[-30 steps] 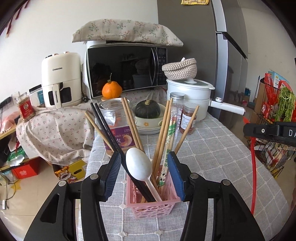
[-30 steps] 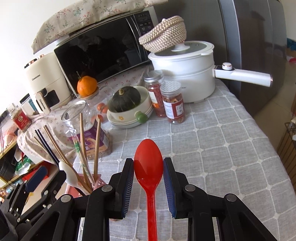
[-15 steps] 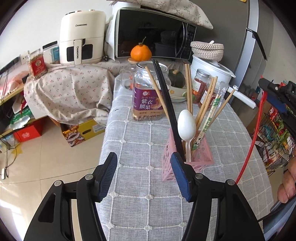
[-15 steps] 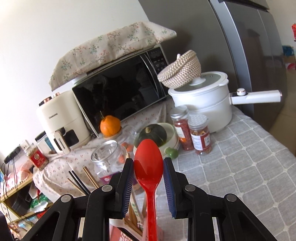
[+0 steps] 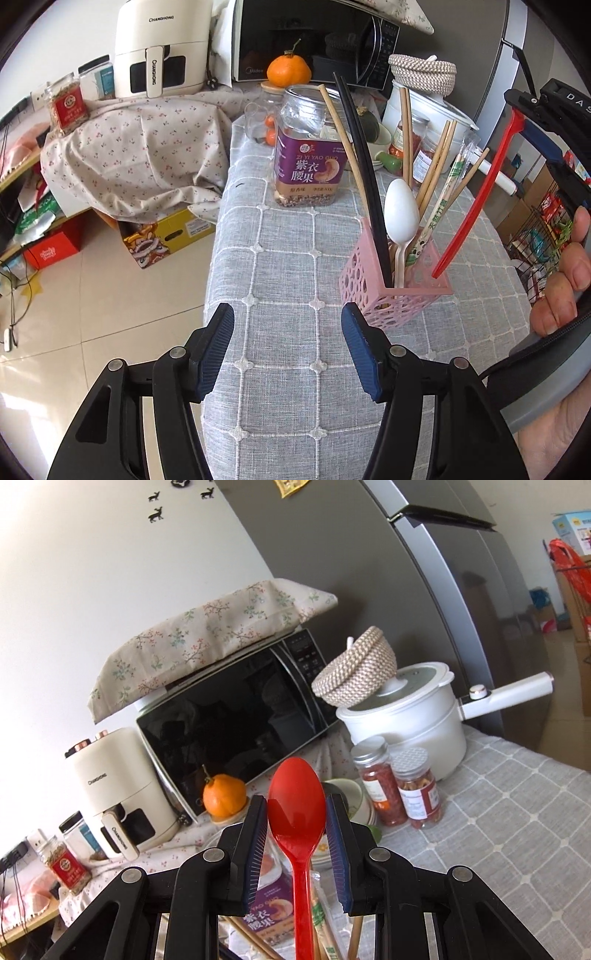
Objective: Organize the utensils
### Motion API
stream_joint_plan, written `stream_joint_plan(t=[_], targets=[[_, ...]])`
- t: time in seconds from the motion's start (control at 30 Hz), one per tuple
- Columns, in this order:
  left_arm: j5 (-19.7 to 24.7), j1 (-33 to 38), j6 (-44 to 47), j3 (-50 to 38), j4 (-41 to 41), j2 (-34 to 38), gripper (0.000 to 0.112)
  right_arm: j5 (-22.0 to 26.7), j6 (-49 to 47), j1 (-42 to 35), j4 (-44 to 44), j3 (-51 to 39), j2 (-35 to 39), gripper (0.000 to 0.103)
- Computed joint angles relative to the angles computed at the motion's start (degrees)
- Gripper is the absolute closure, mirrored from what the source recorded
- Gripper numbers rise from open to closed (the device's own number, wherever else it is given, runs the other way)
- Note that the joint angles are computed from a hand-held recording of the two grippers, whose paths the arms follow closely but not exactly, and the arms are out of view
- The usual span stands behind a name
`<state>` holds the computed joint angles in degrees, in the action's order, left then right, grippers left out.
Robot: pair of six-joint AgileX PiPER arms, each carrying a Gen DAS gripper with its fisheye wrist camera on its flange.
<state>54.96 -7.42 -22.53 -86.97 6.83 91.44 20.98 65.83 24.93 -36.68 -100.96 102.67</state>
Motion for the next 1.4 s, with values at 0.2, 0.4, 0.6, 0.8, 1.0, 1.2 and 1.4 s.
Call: stream_joint_plan(t=[0.2,0.4,0.6,0.8,1.0,1.2,1.4], targets=[[0.18,0.9,0.31,-0.41,-0.48,0.64,0.049,1.76,7.89,1.31,-9.4,-0.16,1.78,0.074],[0.22,0.73,0.0,-1.33,-0.18,1.13,0.049,1.16,6.97,1.56,-8.15,2.0,1.68,0.073],[0.4,-0.52,-0.75,-1.91,1.08,1.38,0.049,-0.95,-5.74,0.5,3.67,5.09,-0.74,0.056],[1.05,-2.83,-2.82,-2.08,3.58,0.53,0.044,-0.05,-29.44,-3.62,24.23,7.19,-4.79,0.03],[1.78,-8.23,-8.57,-2.77,9.57,-0.68,0.033,8.31,-49.06,-10.51,40.4,5.81,-7.62,0.015],[5.8,-15.23,-15.7,-7.05,15.7,0.02,0.02,17.74,-58.65,-16.85,45.68,4.23,-10.47,0.001],[10.41,-21.33,-19.63,-12.75,18.77,1.53,0.011,27.71,-66.42,-20.85,46.64,1.99,-11.47,0.001]])
